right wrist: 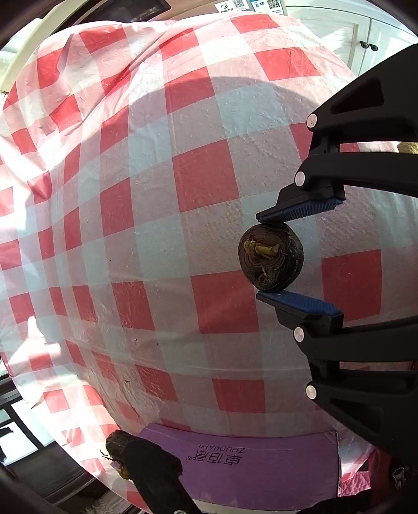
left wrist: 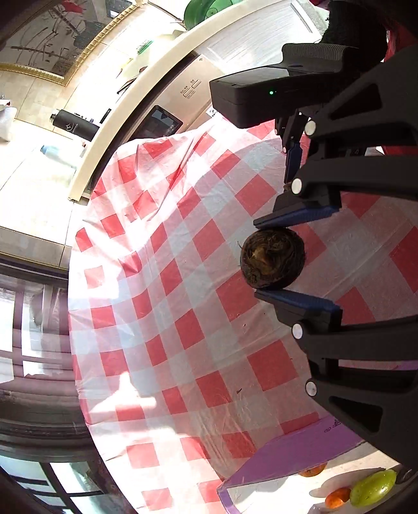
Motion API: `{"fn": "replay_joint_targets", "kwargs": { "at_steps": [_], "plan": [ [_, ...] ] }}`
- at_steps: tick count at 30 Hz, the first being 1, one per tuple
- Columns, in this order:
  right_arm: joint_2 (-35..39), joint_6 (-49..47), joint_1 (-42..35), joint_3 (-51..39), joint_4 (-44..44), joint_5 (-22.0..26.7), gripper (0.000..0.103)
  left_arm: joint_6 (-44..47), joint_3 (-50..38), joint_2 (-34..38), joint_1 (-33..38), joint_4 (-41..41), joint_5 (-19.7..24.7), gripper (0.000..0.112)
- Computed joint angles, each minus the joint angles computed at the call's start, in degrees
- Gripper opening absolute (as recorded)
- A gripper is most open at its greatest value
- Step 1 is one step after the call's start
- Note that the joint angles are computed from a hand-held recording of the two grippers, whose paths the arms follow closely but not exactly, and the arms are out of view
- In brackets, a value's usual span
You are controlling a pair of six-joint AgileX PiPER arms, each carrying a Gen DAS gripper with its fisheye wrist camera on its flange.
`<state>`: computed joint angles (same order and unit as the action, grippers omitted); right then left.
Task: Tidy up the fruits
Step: 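Carry both dried fruits into the white box and open both tools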
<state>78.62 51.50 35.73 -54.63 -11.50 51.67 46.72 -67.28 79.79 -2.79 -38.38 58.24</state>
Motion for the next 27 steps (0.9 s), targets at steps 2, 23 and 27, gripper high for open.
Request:
{"fn": "replay_joint_targets", "kwargs": {
  "at_steps": [2, 23, 27],
  "plan": [
    [2.0, -0.3, 2.3, -4.8, -0.9, 1.3, 0.041, 1.2, -1.9, -0.2, 4.4, -2.5, 1.8, 0.038],
    [28.4, -20.5, 15.2, -58.5, 3.4, 10.9, 0.042, -0.5, -16.2, 11.9, 36.8, -2.9, 8.0, 0.038],
    [34.4, -29.5, 18.1, -67.2, 6.8, 14.8, 0.042, -6.2, -21.6, 18.2, 38.9, 4.3, 8.0, 0.038]
  ]
}}
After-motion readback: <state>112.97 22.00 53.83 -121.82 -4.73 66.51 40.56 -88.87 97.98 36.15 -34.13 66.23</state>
